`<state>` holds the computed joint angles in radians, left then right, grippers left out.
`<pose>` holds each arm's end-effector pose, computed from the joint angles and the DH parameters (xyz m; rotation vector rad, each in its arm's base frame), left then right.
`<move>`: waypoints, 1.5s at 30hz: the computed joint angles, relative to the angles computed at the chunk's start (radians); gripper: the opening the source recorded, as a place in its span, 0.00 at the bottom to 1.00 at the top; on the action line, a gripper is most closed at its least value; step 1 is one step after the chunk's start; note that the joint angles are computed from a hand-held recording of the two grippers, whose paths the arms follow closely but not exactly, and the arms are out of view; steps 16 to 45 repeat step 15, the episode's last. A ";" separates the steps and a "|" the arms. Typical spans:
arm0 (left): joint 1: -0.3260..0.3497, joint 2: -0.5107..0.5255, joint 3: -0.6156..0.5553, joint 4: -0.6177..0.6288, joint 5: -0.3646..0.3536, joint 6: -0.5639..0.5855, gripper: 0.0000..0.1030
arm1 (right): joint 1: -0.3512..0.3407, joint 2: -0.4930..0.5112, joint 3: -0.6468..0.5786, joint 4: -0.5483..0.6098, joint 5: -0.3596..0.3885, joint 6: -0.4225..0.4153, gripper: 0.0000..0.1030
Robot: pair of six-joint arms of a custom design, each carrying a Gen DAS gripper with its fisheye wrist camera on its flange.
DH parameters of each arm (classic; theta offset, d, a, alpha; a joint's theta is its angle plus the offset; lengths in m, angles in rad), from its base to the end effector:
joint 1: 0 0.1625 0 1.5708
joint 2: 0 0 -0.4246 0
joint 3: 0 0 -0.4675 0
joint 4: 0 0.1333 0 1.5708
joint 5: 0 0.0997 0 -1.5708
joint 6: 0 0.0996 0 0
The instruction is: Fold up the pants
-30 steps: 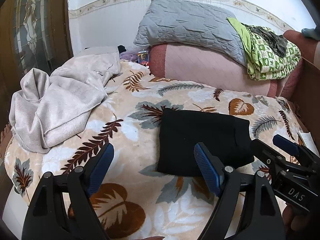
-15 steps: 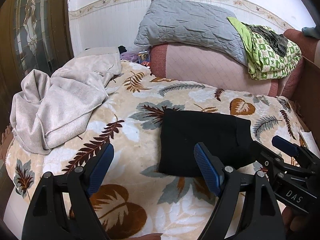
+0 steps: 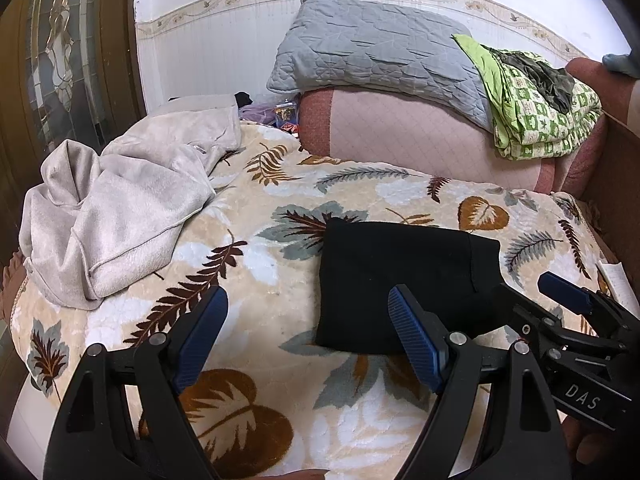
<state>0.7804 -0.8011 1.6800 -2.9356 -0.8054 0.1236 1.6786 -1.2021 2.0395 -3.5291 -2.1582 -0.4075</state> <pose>-0.3661 -0.6471 0.0905 0.8537 2.2850 -0.8882 0.1405 -0.5722 0.2650 0.1520 -2.1653 1.2271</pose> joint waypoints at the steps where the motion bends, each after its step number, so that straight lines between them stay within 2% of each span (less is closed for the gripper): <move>1: 0.000 0.001 -0.002 -0.001 0.000 0.004 0.81 | 0.000 0.000 -0.001 0.003 0.001 0.000 0.80; 11: -0.006 0.008 0.009 -0.062 0.022 0.036 0.81 | 0.001 -0.001 0.002 0.012 0.001 0.002 0.80; 15: -0.008 -0.011 0.021 -0.007 -0.003 -0.003 0.82 | 0.003 -0.018 0.023 -0.009 -0.002 -0.009 0.80; 45: -0.008 -0.011 0.021 -0.007 -0.003 -0.003 0.82 | 0.003 -0.018 0.023 -0.009 -0.002 -0.009 0.80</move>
